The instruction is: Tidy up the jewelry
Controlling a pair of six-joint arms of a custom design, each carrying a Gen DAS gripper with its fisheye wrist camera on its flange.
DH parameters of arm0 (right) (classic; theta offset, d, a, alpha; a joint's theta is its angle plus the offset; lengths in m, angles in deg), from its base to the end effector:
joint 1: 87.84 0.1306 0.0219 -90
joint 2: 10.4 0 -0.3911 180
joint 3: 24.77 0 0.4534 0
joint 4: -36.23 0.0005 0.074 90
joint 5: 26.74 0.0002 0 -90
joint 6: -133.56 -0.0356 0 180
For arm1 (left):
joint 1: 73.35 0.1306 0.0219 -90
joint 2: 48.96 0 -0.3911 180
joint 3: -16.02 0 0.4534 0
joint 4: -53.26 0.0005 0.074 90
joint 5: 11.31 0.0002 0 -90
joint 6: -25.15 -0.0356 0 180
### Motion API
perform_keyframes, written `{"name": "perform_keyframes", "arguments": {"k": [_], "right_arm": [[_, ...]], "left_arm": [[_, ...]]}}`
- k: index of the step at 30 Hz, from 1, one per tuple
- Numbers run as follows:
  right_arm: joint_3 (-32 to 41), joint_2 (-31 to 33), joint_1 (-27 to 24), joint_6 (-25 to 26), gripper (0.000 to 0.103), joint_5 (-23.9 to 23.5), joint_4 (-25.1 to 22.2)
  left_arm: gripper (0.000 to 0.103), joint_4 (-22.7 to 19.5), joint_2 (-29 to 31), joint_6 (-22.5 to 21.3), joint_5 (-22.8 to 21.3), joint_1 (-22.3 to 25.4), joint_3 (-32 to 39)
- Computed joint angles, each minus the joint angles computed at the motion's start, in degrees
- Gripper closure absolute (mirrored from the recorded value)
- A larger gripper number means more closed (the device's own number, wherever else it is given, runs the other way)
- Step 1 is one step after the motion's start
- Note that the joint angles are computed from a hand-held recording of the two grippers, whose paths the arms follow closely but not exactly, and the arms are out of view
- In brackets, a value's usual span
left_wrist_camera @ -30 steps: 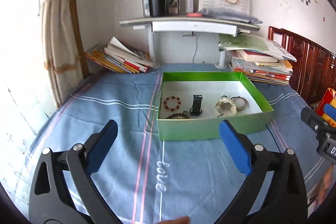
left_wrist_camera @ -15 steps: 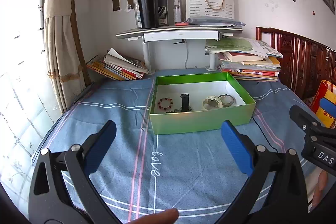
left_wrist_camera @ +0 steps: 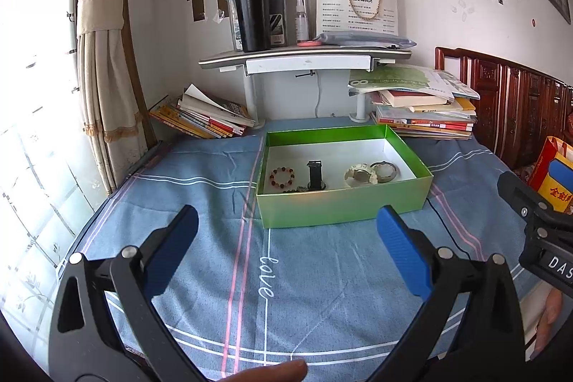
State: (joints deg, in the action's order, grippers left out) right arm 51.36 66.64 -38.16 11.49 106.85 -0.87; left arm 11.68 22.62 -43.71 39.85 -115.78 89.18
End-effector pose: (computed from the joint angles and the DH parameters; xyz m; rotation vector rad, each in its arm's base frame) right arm 0.3206 0.3391 0.4429 0.0791 2.0317 0.0334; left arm 0.3316 -0.2736 0.4486 0.0479 2.0966 0.1119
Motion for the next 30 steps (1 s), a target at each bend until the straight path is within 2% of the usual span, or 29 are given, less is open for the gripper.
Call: {"name": "perform_keyframes", "arguments": {"k": [30], "right_arm": [[-0.2, -0.5, 0.2, -0.3, 0.003, 0.6, -0.2]], "left_arm": [[0.004, -0.4, 0.0, -0.2, 0.1, -0.1, 0.3]]}}
